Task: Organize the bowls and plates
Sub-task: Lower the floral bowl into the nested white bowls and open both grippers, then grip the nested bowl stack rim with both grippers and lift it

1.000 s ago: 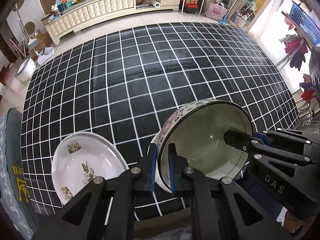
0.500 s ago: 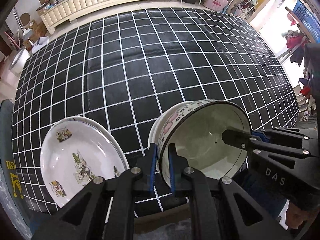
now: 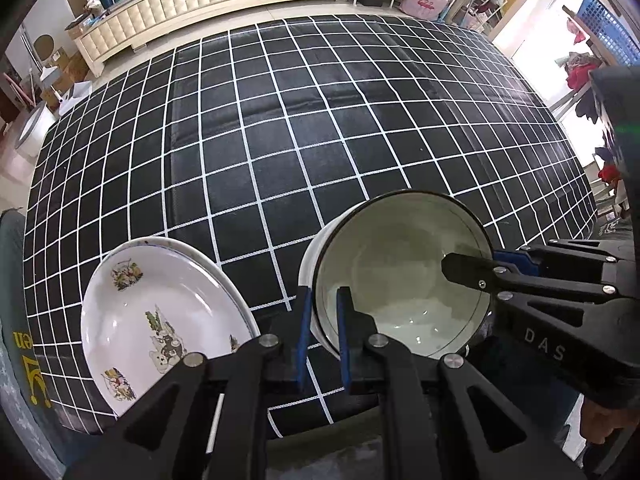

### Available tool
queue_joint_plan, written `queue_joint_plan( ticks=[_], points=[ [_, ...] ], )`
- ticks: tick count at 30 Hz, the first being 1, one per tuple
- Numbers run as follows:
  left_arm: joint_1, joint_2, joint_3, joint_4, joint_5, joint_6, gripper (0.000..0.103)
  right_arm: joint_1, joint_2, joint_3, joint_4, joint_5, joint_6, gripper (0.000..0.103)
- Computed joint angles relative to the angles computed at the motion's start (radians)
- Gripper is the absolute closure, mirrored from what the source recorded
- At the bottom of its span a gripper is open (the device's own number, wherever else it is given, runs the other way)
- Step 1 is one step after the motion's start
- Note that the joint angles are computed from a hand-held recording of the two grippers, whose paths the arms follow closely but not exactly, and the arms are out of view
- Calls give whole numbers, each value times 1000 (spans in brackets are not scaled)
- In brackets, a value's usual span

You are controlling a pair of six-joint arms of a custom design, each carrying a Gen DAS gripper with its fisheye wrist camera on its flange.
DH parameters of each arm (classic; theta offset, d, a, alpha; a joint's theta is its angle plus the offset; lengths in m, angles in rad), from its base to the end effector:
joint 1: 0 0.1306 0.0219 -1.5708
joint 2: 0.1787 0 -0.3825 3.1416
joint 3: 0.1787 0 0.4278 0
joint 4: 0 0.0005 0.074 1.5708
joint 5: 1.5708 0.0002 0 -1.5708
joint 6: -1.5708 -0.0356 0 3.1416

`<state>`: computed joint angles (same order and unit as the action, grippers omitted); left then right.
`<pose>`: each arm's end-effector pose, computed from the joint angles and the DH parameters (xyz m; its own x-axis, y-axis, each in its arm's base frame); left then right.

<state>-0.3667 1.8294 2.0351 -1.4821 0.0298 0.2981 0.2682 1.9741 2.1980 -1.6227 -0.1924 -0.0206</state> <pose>0.5915 -0.2289 0.4596 -0.9616 0.0548 -0.2690 0.0879 0.9898 -0.1125 0.6422 0.1830 0.4377 -0.9558 -0.2417 -0.1672 -0.2720 0.9430 0.1919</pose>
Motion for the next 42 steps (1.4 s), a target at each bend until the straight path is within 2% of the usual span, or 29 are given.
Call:
queue_joint_plan(
  ticks=[2,6,10,12,15,18,23,25,29,32,35,42],
  points=[
    [1,-1,0,2,-1,1,93,3,-6,2,6,19,7,79],
    [3,-10,-5,11,9,4,93,7,-38,-19,46,41,16,55],
    [5,-28,-21,27,7,6,88,8,-63,-41,83,50,33,46],
    [7,-35,-29,33,9,11,87,11,-73,-52,99,58,37,39],
    [10,-46,-42,42,13,19,75,16,-90,-72,121,67,50,33],
    [12,-63,-58,57,13,16,70,15,-122,-107,157,64,61,27],
    [8,-133,-113,129,-22,5,53,4,-193,-186,241,58,71,17],
    [6,-165,-135,160,-35,-1,45,2,-212,-208,271,63,71,16],
    [-1,-186,-138,171,-55,-20,40,3,-239,-243,310,84,60,15],
    [-9,-187,-134,169,-73,-37,39,2,-243,-265,333,80,43,10],
    [-6,-179,-137,162,-56,-40,39,-8,-215,-249,305,35,11,9],
    [7,-147,-146,150,-25,-39,39,-10,-166,-220,268,38,-4,9]
  ],
)
